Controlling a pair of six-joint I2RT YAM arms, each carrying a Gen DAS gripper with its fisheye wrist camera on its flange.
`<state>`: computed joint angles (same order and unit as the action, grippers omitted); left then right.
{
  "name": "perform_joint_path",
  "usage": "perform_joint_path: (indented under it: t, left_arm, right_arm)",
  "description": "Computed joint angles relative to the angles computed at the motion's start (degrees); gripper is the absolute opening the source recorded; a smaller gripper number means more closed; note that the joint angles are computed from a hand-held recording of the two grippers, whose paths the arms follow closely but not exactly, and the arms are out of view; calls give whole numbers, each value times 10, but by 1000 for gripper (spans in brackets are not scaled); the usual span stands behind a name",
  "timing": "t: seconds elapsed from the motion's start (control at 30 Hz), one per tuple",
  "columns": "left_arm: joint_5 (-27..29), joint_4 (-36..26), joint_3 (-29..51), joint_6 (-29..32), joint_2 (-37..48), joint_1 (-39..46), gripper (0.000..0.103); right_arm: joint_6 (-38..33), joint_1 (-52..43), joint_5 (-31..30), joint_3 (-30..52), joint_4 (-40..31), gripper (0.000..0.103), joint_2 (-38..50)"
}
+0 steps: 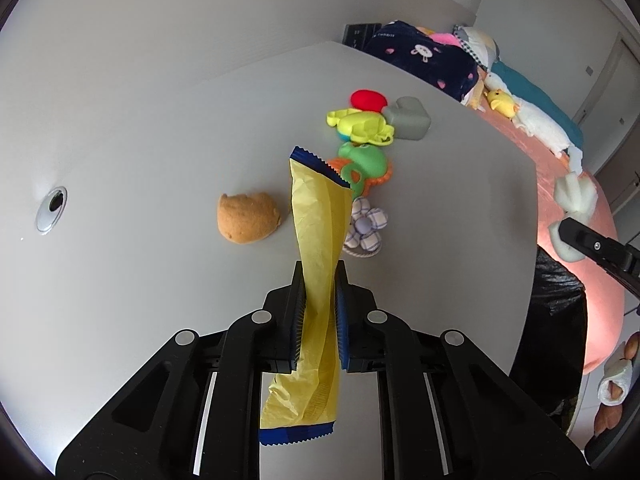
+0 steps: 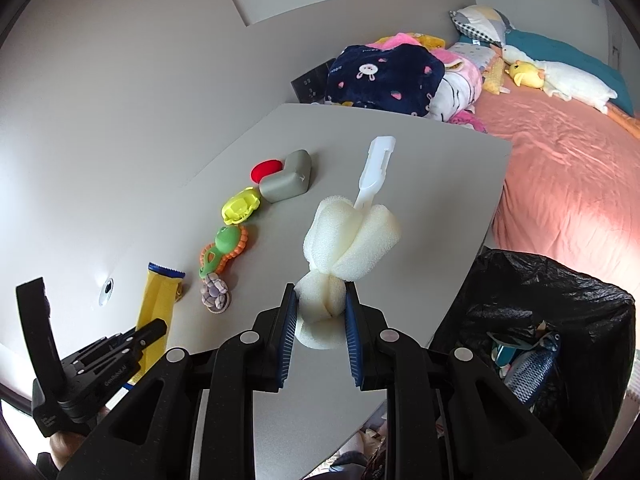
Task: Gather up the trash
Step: 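Carry the snack bag and white foam over the black trash bag and release both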
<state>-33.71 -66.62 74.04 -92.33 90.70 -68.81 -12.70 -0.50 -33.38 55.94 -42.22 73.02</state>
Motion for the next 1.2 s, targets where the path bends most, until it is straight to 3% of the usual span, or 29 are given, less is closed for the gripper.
perform_joint_path:
  t: [0.33,0.87,1.2]
  left_arm:
    - [-21,-1,123,92,66,13,13]
    - [19,57,312,251,215,29,13]
    - [53,47,470,331,322,29,13]
  right_arm:
    - [-33,-75,-31,22,-23,24,8]
    - [-113,-226,-58,65,-65,25,55]
    - [-155,-319,-64,95,-85,25,94]
